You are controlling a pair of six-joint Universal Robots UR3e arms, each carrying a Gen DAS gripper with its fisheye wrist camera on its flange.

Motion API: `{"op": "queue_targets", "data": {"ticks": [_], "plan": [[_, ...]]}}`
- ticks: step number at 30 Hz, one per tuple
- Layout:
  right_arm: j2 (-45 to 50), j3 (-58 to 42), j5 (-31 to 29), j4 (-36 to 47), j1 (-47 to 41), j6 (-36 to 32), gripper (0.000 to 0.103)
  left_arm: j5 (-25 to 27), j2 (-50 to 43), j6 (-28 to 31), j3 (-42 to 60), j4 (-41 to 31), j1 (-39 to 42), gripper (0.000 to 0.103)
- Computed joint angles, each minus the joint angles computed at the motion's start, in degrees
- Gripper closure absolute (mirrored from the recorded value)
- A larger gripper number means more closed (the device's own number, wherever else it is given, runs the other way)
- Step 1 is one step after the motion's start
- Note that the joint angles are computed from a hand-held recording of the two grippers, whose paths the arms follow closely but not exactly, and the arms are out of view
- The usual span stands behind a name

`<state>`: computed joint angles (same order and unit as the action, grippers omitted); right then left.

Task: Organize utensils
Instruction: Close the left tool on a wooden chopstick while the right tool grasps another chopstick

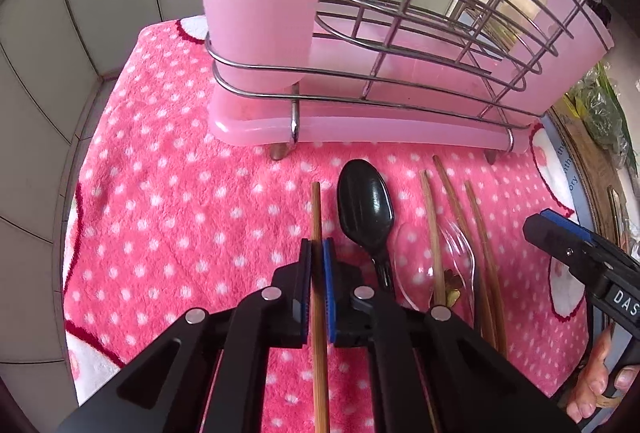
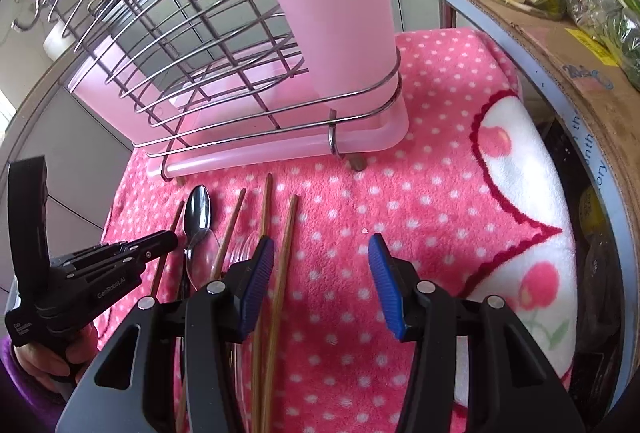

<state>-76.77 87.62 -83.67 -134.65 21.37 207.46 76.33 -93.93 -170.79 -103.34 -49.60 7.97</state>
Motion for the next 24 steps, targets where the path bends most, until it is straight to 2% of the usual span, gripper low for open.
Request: {"op": "queue_targets", "data": {"ticks": [1,4,9,18,19,20,22,24], "plan": [[0.27,-0.42,0.92,0.54,-0.53,-0.12,0.067,-1.09,1.56,1.18,-1.09,-0.60,1.73,0.098],[2.06,-2.72,2.92,2.46,-1.50,-0.35,0.076,-2.94,3.33,2.49,-1.94,-1.53,4.51,0.098],[6.51,-8.32,8.11,7.25,-2.56,-0.52,0.078,-6.63,7.99,5.36,-4.51,-4.03,9.13,0.098],[14.93,-22.15,4.37,17.94,0.67,-1.40,0.078,-13.58,14.93,11.94,-4.42,-13.39,17.61,0.098],[15.56,-23.44,2.86,18.85,1.33,-1.69,0.085,-14.39,15.86,12.86,-4.13,-15.05,18.75,0.098],[16.09,-24.23,2.08,19.01,1.67,-2.15,0.089,-15.08,16.34,13.23,-3.79,-16.03,19.44,0.098],[15.56,-22.67,3.51,16.94,1.31,-1.42,0.096,-16.47,17.41,14.08,-3.11,-18.00,20.91,0.098],[13.54,-18.82,4.71,13.43,0.71,-0.23,0.096,-17.76,18.50,14.79,-2.56,-19.76,22.28,0.098]]}}
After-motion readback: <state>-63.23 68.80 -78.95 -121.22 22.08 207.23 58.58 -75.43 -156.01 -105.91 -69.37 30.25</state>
